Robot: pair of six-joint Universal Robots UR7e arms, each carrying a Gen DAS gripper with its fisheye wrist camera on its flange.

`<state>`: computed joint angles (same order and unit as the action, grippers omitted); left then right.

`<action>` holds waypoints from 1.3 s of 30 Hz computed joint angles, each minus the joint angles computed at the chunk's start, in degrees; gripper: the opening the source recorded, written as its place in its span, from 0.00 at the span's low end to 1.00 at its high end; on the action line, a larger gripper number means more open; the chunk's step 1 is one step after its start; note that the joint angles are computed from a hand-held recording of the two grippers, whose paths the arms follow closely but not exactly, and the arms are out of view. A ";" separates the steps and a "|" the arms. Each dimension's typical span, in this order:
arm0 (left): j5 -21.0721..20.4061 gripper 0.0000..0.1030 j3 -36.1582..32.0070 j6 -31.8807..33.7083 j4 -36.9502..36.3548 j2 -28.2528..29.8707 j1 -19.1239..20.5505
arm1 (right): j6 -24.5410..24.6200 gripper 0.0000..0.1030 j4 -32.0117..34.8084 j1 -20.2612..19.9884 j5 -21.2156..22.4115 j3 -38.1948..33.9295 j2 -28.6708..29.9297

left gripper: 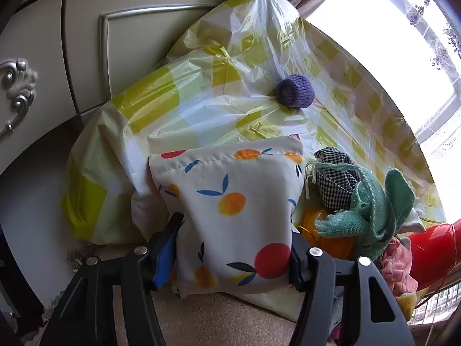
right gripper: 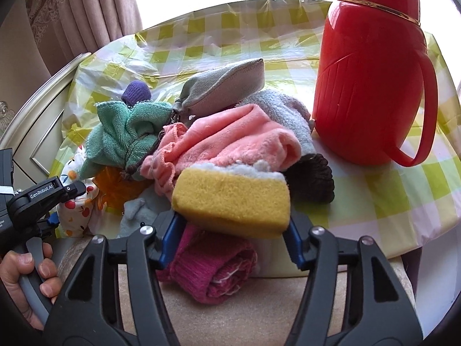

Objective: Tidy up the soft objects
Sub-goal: 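Grasp the fruit-print pouch with the left gripper while the right grasps the yellow sponge block, then carry the pouch and sponge into the white box and open both grippers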

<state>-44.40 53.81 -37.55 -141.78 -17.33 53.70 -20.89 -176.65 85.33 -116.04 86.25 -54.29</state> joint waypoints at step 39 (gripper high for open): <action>-23.59 0.59 -5.73 32.62 -6.84 12.62 -17.49 | 10.95 0.62 -7.72 -15.04 0.10 20.27 -26.52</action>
